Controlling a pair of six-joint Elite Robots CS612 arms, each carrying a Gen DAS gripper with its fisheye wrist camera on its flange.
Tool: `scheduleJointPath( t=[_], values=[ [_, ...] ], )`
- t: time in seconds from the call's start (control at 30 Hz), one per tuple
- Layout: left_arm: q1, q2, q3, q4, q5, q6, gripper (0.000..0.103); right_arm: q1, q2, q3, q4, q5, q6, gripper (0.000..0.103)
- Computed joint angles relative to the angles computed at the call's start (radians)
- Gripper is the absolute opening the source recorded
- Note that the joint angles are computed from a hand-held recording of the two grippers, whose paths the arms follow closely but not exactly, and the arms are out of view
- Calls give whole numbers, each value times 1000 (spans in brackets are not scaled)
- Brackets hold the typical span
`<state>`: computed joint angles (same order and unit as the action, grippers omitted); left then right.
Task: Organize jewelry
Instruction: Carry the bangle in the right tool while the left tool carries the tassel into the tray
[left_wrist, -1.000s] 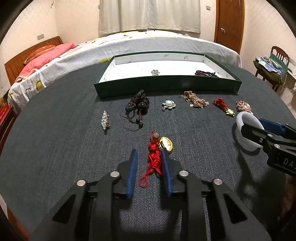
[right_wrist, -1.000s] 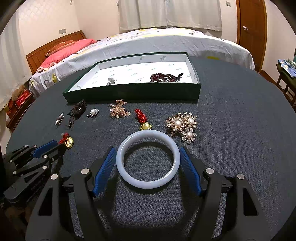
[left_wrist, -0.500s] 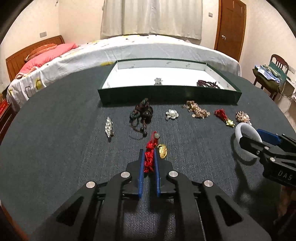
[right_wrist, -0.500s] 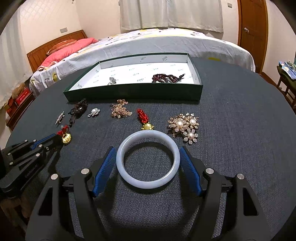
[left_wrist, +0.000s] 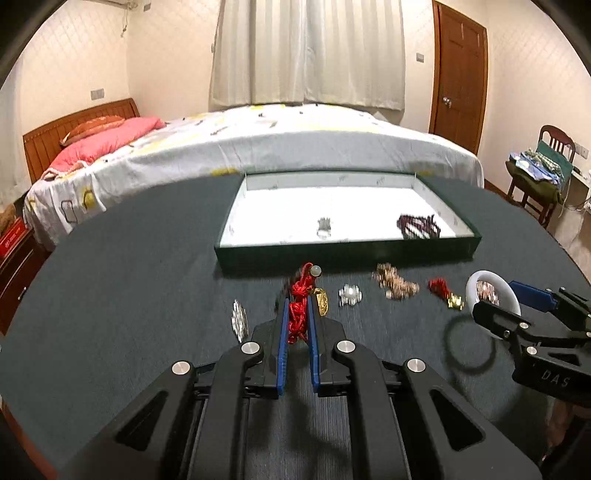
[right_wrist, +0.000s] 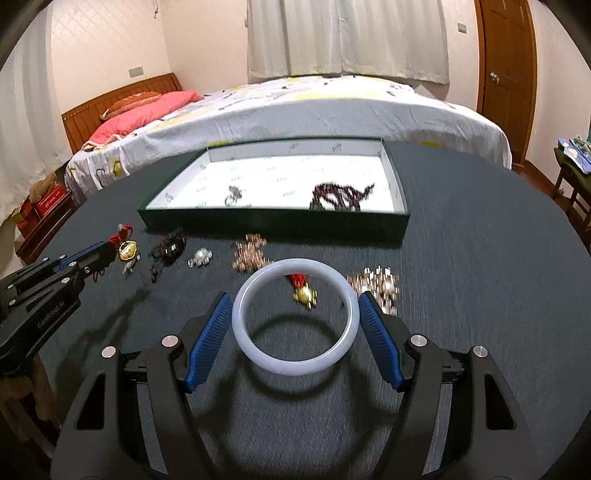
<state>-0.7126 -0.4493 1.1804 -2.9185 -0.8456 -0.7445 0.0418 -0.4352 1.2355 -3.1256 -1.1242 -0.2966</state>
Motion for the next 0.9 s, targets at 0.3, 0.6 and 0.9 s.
scheduleJointPath(
  t=[0.3,0.6,0.9],
  values=[
    [20,20,-59,-39,35,66,10,13,25,-91,-25,4,16,69],
    [58,66,-170,-28,52,127,10,38,86,-249,18,-13,34,69],
    [89,127,-294,39,46,139,10,64,166,-420,119,-56,23,69]
  ],
)
